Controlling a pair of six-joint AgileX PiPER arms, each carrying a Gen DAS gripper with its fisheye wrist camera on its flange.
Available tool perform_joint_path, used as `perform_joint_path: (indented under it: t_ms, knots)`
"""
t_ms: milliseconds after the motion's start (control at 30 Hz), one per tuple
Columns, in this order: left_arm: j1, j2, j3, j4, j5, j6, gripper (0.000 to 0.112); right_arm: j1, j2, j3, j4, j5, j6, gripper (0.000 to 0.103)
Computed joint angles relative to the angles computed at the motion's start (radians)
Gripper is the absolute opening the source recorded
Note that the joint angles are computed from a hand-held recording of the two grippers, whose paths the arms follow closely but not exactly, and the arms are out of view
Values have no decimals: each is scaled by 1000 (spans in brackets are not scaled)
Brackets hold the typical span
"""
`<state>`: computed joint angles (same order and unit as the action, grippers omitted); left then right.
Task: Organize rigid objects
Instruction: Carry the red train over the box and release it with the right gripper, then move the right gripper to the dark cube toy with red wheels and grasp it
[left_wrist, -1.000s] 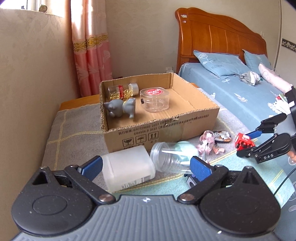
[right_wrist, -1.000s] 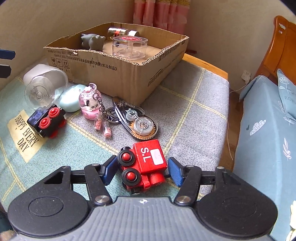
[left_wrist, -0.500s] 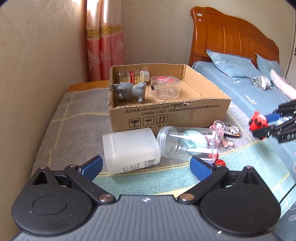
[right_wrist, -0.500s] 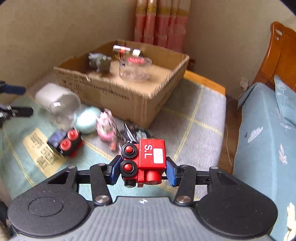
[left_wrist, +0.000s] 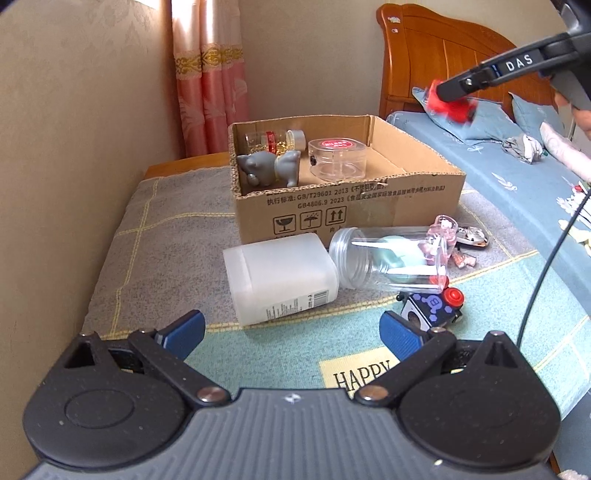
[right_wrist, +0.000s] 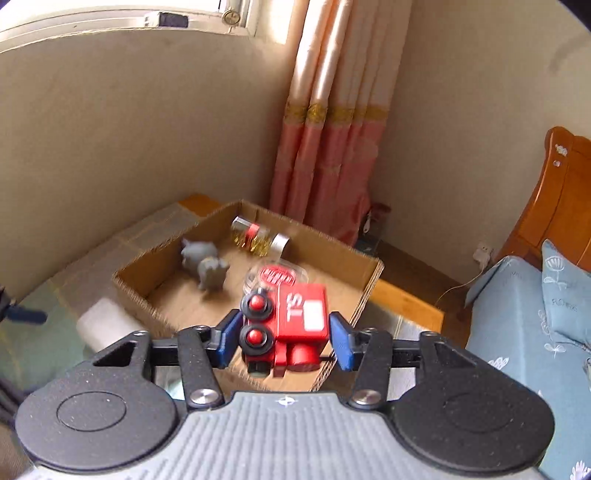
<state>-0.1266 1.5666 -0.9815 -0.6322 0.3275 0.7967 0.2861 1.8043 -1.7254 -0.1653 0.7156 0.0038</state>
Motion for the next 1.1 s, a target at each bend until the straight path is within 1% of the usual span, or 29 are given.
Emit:
perform_joint_path:
  t_ms: [33,100,200,233,367,433,467,667,800,900,967,1033,1100]
  knots:
    - [6,-1,2,-4,-1,1,100,8,5,-2,-20,-6,22,78]
    - [19,-1,6,-29,2,23,100,17,5,4,-31,0,39,84]
    - [32,1,11,-54,1,49,100,46,-23,74,-100,-12,99,91]
    - [34,1,12,-51,1,49,100,54,-33,97,-119,-15,120,93]
    - [36,-3,16,-52,1,52,100,68,-78,181,-118,-21,157,94]
    - [38,-7,18,-53,2,55,100,86,-99,221,-152,-25,209,99]
    - [37,-9,20,-50,0,52,100,93,-109,240,-163,-27,233,100]
    - [41,-28,37,-47,-19,56,100,130,-182,398,-114,-87,295,103]
    - [36,-43,59,-10,-58,30,100,201,-190,489,-172,-112,441,103]
    - [29,-57,81,34,-90,3,101,253,-169,534,-235,-143,590,103]
    - [37,-68,96,-16,-95,61,101,280,-140,537,-271,-154,666,103]
    - [52,-74,104,-72,-83,119,101,300,-105,530,-290,-162,717,103]
    - [66,-78,110,-103,-76,146,101,322,-64,518,-342,-165,791,103]
